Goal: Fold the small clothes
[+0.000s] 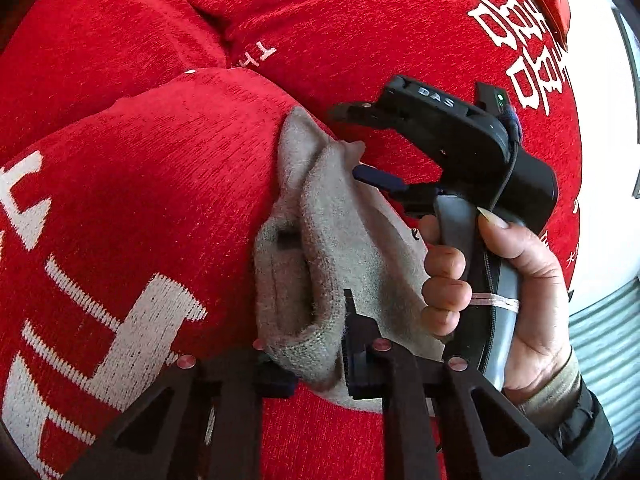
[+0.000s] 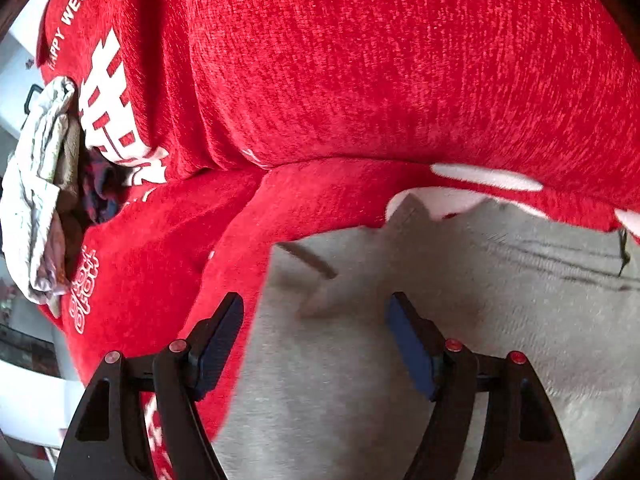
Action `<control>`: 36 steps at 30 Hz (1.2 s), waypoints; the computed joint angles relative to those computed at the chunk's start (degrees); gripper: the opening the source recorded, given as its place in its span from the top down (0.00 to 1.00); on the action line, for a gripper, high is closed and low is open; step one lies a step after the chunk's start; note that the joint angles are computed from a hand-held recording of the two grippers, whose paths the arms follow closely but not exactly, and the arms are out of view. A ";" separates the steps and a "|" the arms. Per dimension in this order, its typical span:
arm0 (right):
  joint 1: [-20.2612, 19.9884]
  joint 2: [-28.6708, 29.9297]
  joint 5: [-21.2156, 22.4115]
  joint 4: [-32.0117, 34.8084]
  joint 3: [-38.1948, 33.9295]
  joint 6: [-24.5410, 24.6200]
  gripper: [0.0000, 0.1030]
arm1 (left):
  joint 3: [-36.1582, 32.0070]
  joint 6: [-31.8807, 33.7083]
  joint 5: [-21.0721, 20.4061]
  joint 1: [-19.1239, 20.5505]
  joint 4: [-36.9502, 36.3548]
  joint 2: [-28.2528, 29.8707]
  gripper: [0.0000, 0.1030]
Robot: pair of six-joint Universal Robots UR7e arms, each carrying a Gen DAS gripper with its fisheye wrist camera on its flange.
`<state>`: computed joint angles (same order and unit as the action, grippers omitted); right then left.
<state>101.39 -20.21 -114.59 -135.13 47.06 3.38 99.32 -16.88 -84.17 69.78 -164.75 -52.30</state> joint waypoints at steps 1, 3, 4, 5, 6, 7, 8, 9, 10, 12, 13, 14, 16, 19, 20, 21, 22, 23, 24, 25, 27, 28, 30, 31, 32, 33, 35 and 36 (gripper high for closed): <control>0.28 0.83 -0.39 1.73 -1.34 -0.10 0.24 | 0.02 0.02 0.19 -0.04 0.07 0.04 0.85; 1.03 3.10 -2.19 4.73 -4.59 -1.07 0.24 | 0.10 0.17 0.55 -0.18 0.00 0.03 0.85; 1.84 5.37 -5.24 6.34 -7.54 -2.03 0.24 | 0.13 0.19 0.62 -0.19 0.01 0.00 0.85; 2.31 6.97 -7.17 7.72 -9.87 -2.68 0.23 | 0.18 0.17 0.79 -0.23 0.07 -0.04 0.87; 2.82 8.77 -9.26 9.64 -12.65 -3.29 0.22 | 0.16 0.19 1.02 -0.28 0.25 -0.05 0.88; 3.68 12.20 -13.50 12.94 -17.83 -5.11 0.21 | 0.07 0.21 1.48 -0.43 0.54 0.00 0.88; 4.21 14.08 -16.66 15.05 -20.61 -6.93 0.21 | 0.06 0.43 2.10 -0.66 0.62 0.01 0.88; 4.80 16.41 -19.79 17.12 -23.97 -9.18 0.22 | -0.11 0.62 3.01 -1.07 0.74 0.18 0.88; 5.38 18.47 -23.04 17.83 -26.23 -12.69 0.23 | -0.19 0.94 4.12 -1.50 0.99 0.26 0.88; 5.49 18.13 -23.36 16.11 -25.15 -13.22 0.32 | -0.09 1.74 5.90 -2.11 1.19 0.25 0.88; 5.32 17.07 -23.46 14.65 -23.38 -12.49 0.47 | -0.07 2.18 6.99 -2.47 1.32 0.29 0.88; 5.06 15.88 -23.44 13.02 -21.46 -12.11 0.59 | -0.05 2.52 7.83 -2.75 1.48 0.30 0.90; 4.51 13.61 -22.00 11.05 -18.22 -11.80 0.72 | 0.13 3.21 9.34 -3.33 1.42 0.31 0.90; 4.08 11.82 -20.14 10.24 -16.14 -12.57 0.73 | 0.38 4.20 11.27 -4.01 1.22 0.38 0.90; 4.06 11.63 -19.99 9.98 -15.83 -12.71 0.73 | 0.48 4.46 11.69 -4.12 1.13 0.34 0.90; 4.05 11.55 -20.11 9.52 -15.53 -13.02 0.73 | 0.53 4.62 12.04 -4.23 1.05 0.35 0.90; 4.02 11.90 -20.28 9.46 -16.07 -13.03 0.72 | 0.59 4.71 12.13 -4.23 1.05 0.31 0.90; 4.03 11.76 -20.38 8.94 -15.65 -12.99 0.71 | 0.62 4.78 12.15 -4.22 1.08 0.25 0.90; 4.08 11.67 -20.79 8.06 -15.08 -13.50 0.71 | 0.65 4.80 12.17 -4.22 1.09 0.21 0.90; 4.16 11.66 -21.16 7.02 -14.60 -14.30 0.70 | 0.65 4.88 12.25 -4.25 1.17 0.19 0.90; 4.37 12.58 -21.84 6.16 -15.37 -16.09 0.69 | 0.80 5.29 13.07 -4.61 1.20 0.15 0.90; 4.50 12.20 -21.55 6.10 -14.80 -16.17 0.70 | 0.94 5.75 13.99 -4.97 1.07 0.17 0.91; 4.39 11.70 -20.65 6.70 -14.71 -16.42 0.75 | 1.46 7.11 16.21 -6.00 0.17 0.22 0.91; 3.99 10.36 -18.56 6.75 -13.56 -14.51 0.77 | 1.82 8.02 17.69 -6.68 -0.46 0.27 0.91; 3.72 9.34 -17.07 6.53 -12.54 -13.23 0.77 | 2.11 8.79 18.87 -7.20 -1.03 0.34 0.91; 3.45 8.44 -15.64 6.16 -11.55 -12.24 0.77 | 2.44 9.73 20.43 -7.88 -1.71 0.46 0.91; 2.83 6.41 -12.45 5.37 -9.21 -10.64 0.78 | 2.76 10.65 22.39 -8.77 -2.40 0.65 0.91; 2.63 5.68 -11.24 4.96 -8.39 -10.28 0.78 | 2.98 11.18 23.29 -9.21 -2.89 0.71 0.91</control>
